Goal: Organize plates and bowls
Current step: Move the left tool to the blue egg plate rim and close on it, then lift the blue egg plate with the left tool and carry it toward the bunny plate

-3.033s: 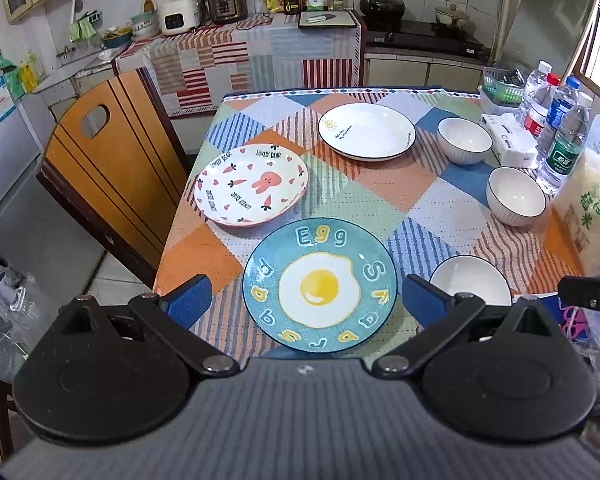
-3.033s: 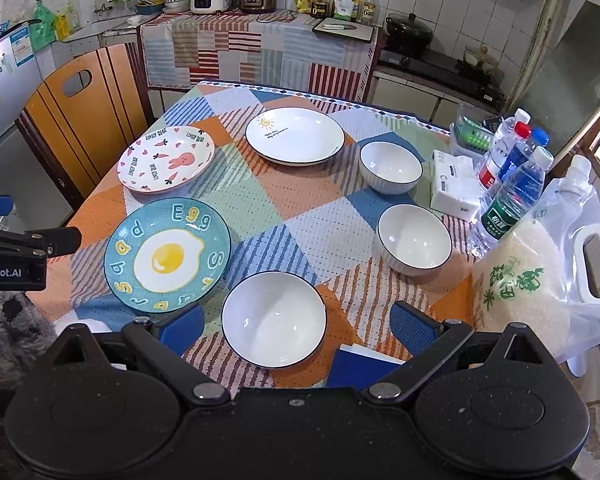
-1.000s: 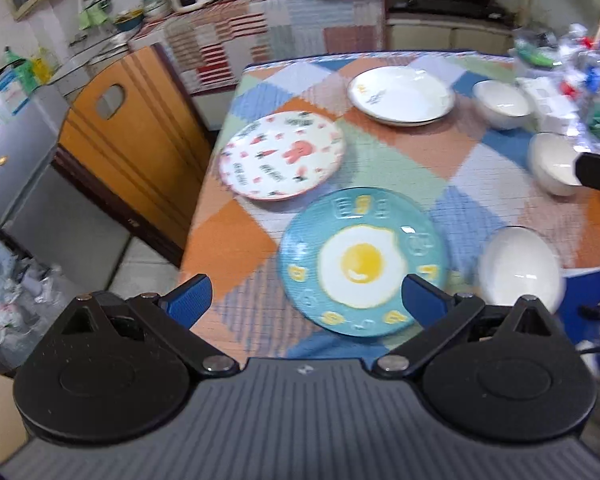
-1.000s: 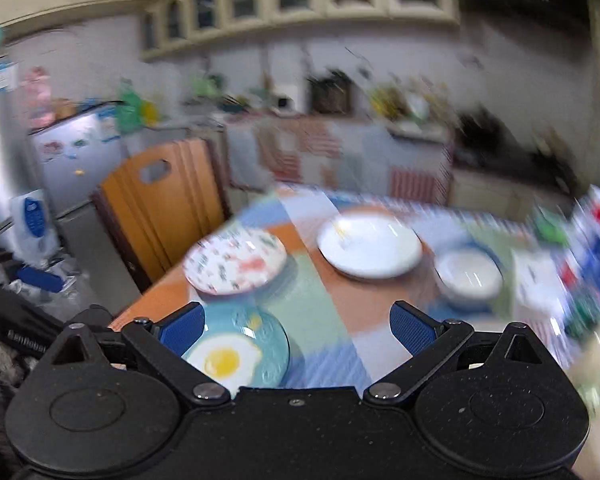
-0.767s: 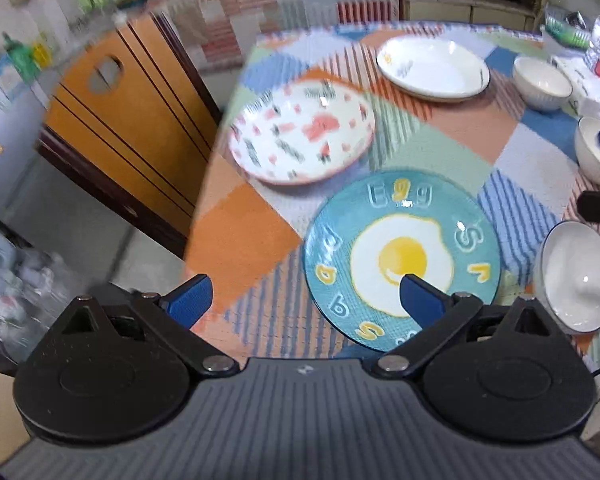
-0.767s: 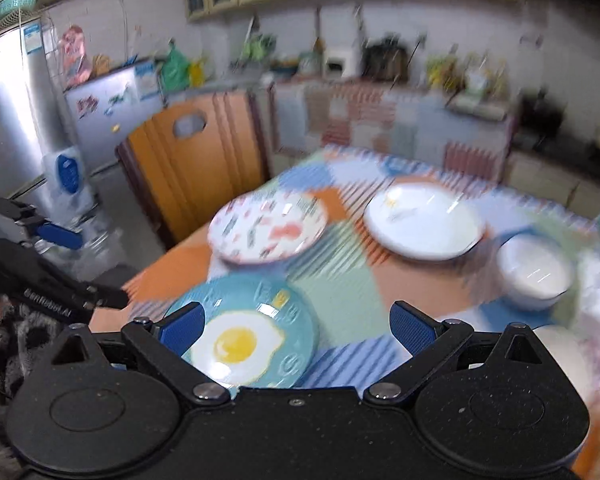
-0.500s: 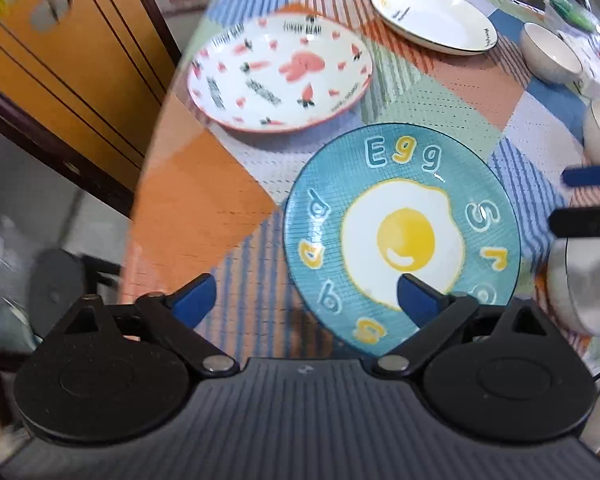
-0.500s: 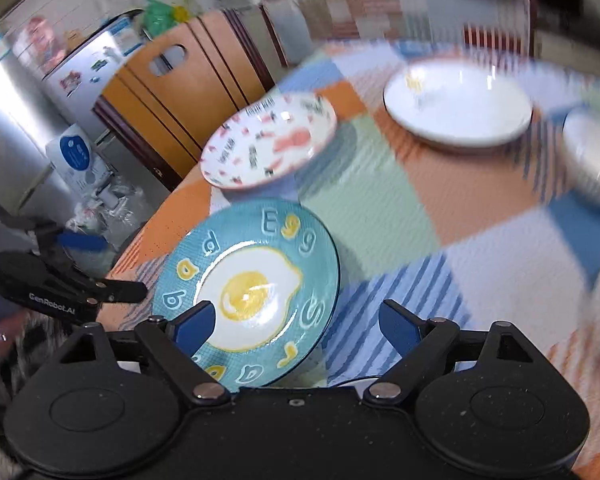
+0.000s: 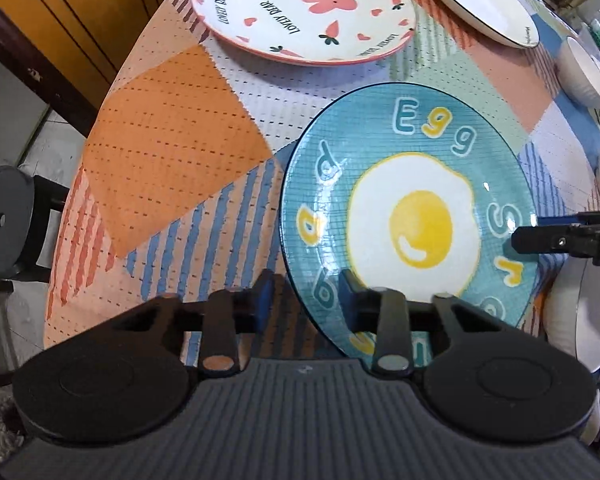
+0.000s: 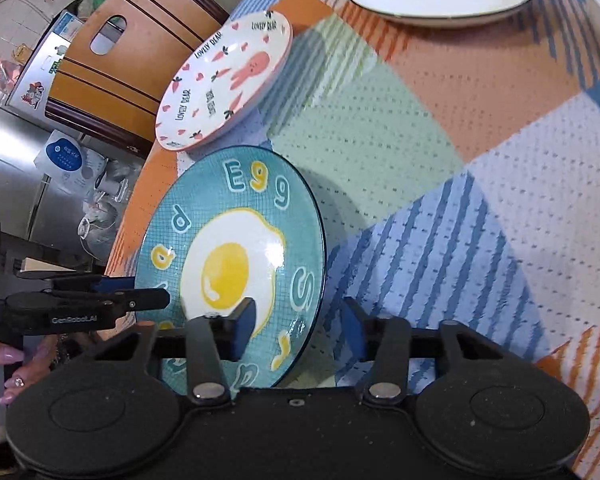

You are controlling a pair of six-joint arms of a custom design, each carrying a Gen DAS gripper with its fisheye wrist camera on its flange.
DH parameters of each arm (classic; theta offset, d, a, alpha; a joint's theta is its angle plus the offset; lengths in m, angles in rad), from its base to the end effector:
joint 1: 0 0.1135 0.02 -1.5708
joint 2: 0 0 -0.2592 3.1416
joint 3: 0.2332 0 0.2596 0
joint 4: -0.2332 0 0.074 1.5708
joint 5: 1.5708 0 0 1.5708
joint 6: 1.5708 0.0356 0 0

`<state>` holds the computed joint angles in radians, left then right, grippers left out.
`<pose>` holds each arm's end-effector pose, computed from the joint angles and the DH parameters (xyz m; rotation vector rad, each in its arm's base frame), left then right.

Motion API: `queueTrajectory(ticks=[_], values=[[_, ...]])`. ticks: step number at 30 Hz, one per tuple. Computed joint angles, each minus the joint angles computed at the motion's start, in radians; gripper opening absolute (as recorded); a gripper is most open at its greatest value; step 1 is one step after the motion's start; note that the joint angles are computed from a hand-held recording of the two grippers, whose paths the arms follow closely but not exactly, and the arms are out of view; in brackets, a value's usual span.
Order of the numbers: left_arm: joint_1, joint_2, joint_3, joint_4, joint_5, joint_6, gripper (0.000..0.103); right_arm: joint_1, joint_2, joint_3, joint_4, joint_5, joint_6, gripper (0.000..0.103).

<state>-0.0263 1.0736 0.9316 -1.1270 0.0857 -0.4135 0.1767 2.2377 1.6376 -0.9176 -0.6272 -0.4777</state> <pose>0.1873 -0.0080 0.2604 -0.5315 2.8082 -0.2144 0.4178 0.0958 0.1214 -0.9422 2.6995 0.9053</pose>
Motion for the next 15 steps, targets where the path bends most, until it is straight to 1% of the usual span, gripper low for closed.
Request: queueTrajectory(ticks=[1, 2, 3, 4, 7, 11, 13, 14, 15], values=[[0.01, -0.006, -0.005, 0.006, 0.018, -0.002, 0.022, 0.003, 0.007, 0.005, -0.003, 0.002, 0.002, 0.036], [0.02, -0.009, -0.009, 0.01, 0.031, -0.007, 0.022, 0.004, 0.014, 0.011, -0.005, 0.005, 0.014, 0.02], [0.015, -0.014, -0.014, 0.016, 0.026, -0.023, 0.022, 0.006, 0.025, 0.022, -0.012, 0.009, 0.021, 0.016], [0.011, -0.021, -0.021, 0.024, 0.021, -0.037, 0.022, 0.007, 0.031, 0.027, -0.009, 0.018, 0.015, 0.013], [0.005, -0.032, -0.034, 0.035, 0.021, -0.085, 0.022, 0.0, 0.066, 0.071, -0.049, -0.001, 0.017, 0.013], [0.01, -0.03, -0.04, 0.042, 0.042, -0.096, 0.027, -0.002, 0.11, 0.113, -0.068, -0.03, 0.032, 0.014], [0.025, -0.031, -0.039, 0.043, 0.077, -0.086, 0.037, 0.003, 0.095, 0.097, -0.057, -0.023, -0.011, 0.015], [0.046, -0.029, -0.035, 0.037, 0.113, -0.072, 0.038, 0.007, 0.08, 0.079, -0.045, -0.013, -0.058, 0.016], [0.052, -0.029, -0.031, 0.03, 0.123, -0.065, 0.038, 0.005, 0.07, 0.07, -0.042, -0.011, -0.091, 0.017]])
